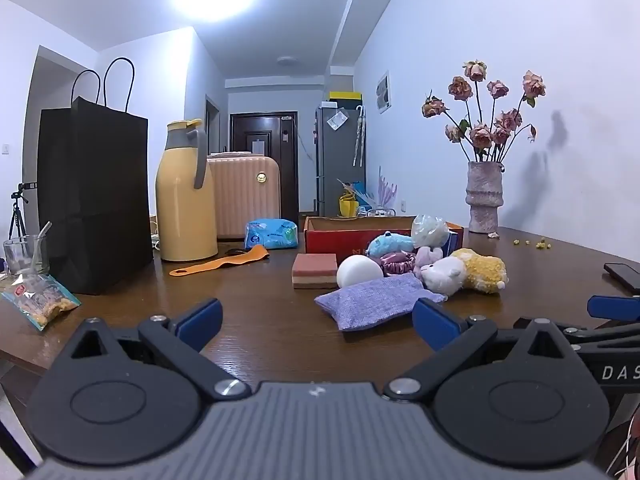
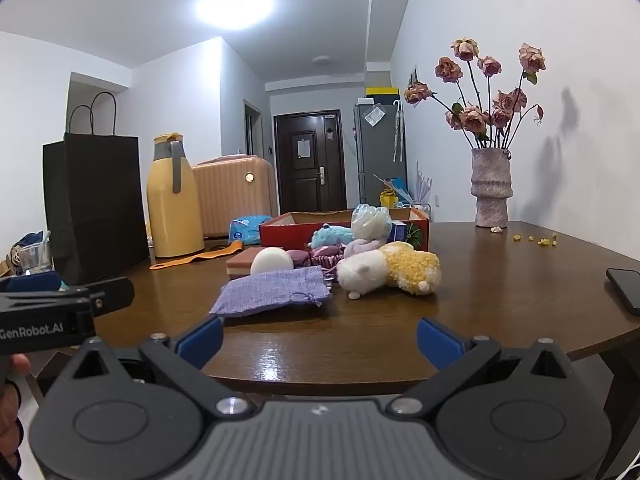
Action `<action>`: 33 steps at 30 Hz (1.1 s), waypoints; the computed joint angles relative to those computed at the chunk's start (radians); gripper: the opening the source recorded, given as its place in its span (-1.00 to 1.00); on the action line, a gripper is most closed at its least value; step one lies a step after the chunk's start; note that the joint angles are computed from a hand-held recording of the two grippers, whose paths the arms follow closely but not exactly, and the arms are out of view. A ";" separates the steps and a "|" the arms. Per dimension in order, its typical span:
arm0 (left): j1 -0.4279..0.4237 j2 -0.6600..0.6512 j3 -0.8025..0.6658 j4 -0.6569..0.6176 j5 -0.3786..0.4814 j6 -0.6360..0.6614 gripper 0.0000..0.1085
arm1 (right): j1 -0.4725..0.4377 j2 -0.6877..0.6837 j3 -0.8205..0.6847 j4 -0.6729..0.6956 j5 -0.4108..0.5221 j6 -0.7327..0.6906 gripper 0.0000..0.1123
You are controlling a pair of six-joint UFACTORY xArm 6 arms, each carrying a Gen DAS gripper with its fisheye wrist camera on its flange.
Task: Organize soft objects
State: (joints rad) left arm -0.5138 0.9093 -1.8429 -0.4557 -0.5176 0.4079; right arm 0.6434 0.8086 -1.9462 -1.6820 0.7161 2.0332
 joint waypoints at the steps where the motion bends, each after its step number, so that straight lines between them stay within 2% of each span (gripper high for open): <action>1: -0.002 0.000 -0.008 -0.015 0.020 0.011 0.90 | 0.000 0.002 -0.003 -0.003 0.001 0.000 0.83; 7: -0.002 -0.017 0.029 0.008 -0.010 -0.024 0.90 | 0.001 -0.003 0.003 -0.011 0.003 0.005 0.83; 33: 0.012 -0.010 0.015 0.045 0.002 -0.050 0.90 | 0.002 0.002 -0.004 -0.001 0.001 -0.015 0.83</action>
State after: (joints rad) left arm -0.5022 0.8991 -1.8283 -0.4105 -0.5156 0.3583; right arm 0.6450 0.8102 -1.9500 -1.6829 0.7166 2.0182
